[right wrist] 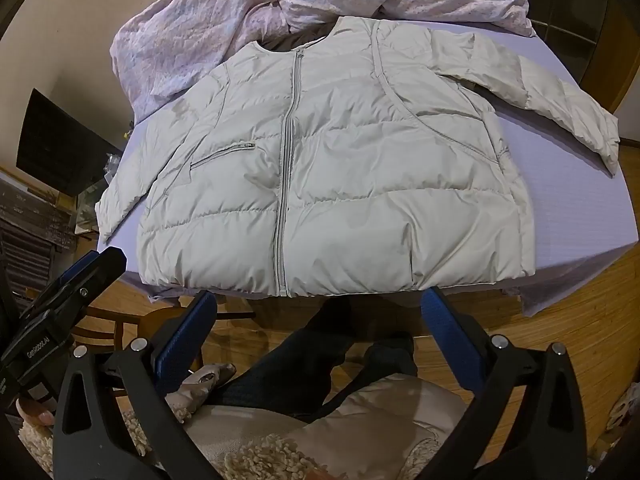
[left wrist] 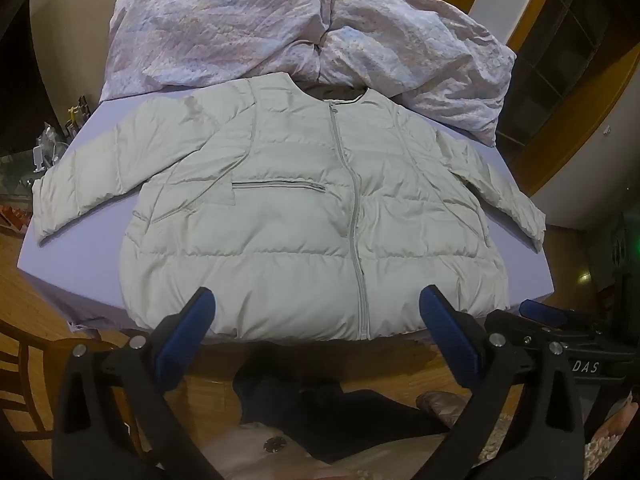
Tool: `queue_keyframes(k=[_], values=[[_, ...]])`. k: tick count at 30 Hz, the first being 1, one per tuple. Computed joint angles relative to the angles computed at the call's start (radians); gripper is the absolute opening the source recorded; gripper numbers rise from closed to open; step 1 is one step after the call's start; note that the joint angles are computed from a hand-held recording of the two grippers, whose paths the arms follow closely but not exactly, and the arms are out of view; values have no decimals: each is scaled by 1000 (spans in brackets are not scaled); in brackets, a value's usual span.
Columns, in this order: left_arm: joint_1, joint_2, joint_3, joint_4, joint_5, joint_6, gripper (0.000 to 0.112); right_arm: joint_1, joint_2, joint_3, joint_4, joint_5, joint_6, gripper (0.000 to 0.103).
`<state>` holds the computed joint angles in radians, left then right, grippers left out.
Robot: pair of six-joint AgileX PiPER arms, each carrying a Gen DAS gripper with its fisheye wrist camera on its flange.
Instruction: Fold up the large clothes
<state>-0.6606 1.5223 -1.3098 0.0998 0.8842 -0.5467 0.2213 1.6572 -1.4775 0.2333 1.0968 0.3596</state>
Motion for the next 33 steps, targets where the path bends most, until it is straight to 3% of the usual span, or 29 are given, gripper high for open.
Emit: queue_keyframes(k=[33], values=[[3, -3, 4, -9, -6, 4, 101, 4, 0, -8, -1, 4, 5, 102]])
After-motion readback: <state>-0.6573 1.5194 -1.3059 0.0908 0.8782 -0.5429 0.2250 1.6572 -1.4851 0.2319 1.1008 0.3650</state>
